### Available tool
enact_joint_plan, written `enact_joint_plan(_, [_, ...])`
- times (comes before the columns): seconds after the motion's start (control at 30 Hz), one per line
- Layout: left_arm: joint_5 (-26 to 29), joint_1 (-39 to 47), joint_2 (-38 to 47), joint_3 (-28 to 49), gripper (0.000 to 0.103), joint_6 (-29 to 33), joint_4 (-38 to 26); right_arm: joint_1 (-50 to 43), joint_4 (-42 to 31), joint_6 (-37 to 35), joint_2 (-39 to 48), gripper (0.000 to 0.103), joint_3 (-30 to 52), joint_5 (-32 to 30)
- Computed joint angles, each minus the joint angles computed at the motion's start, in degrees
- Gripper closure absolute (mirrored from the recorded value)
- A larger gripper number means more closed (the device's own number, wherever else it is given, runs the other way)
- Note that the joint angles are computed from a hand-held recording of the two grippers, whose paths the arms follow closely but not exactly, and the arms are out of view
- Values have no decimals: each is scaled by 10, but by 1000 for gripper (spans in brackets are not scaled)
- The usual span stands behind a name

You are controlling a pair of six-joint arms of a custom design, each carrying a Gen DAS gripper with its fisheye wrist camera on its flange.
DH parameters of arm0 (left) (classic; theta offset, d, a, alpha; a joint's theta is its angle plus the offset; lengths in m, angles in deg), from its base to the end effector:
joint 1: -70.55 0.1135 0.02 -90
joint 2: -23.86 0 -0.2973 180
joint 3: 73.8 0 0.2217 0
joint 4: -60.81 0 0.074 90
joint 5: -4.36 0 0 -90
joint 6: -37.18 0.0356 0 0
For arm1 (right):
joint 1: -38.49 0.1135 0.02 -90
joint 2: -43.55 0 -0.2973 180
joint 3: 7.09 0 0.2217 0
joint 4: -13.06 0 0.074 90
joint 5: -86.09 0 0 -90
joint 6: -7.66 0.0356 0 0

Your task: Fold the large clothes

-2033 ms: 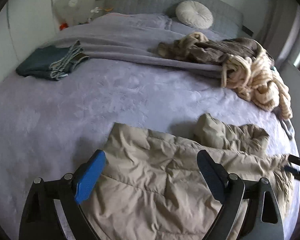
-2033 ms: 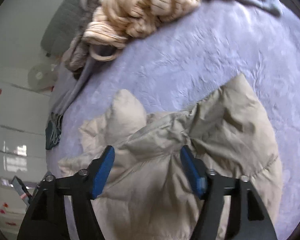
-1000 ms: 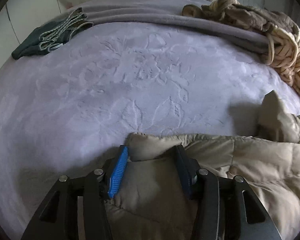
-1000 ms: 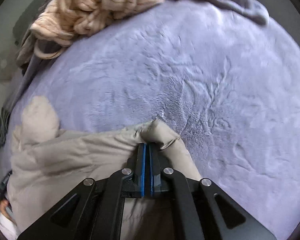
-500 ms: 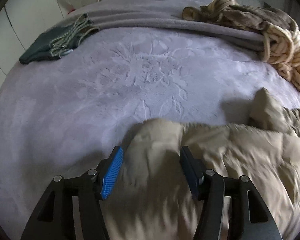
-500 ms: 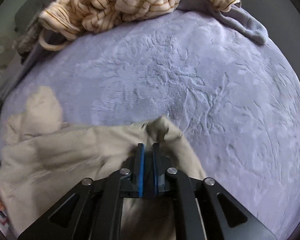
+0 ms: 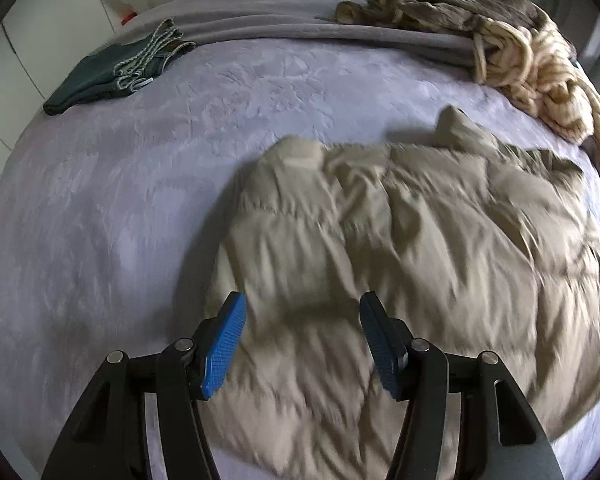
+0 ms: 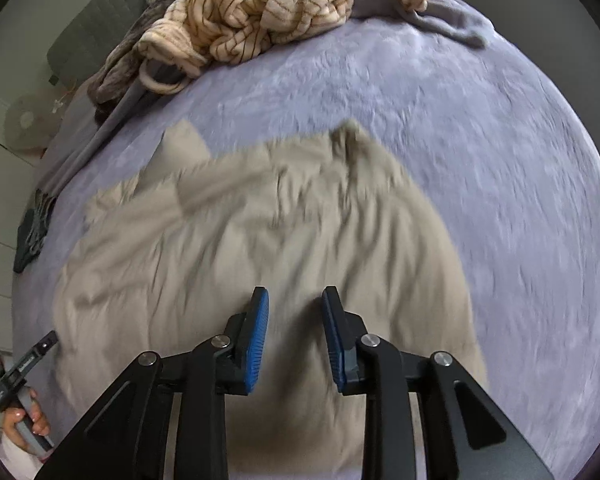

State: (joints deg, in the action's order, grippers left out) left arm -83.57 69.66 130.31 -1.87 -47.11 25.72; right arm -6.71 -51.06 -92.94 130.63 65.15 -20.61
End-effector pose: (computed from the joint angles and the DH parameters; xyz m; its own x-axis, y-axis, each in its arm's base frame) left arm 0.3250 -0.0063 0.1703 -0.9298 0.1139 -0.3500 0.1212 0.9926 0.0010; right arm 0.1763 -0.1630 0.2475 -0.7977 0.5532 -0.2401 0.5027 0.8299 0.2420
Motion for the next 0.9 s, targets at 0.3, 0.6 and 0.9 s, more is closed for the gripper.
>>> enact_joint_plan(0.3, [26, 6, -80, -63, 29, 29, -33, -92, -109, -58, -107, 68, -59, -27])
enact_joint_plan(0.6, [24, 16, -124, -146, 2, 42, 12, -154, -122, -99, -138, 58, -127, -42])
enact_joint_plan(0.9, [53, 49, -115, -219, 0, 48, 57, -193, -104, -133, -144, 46, -194, -63])
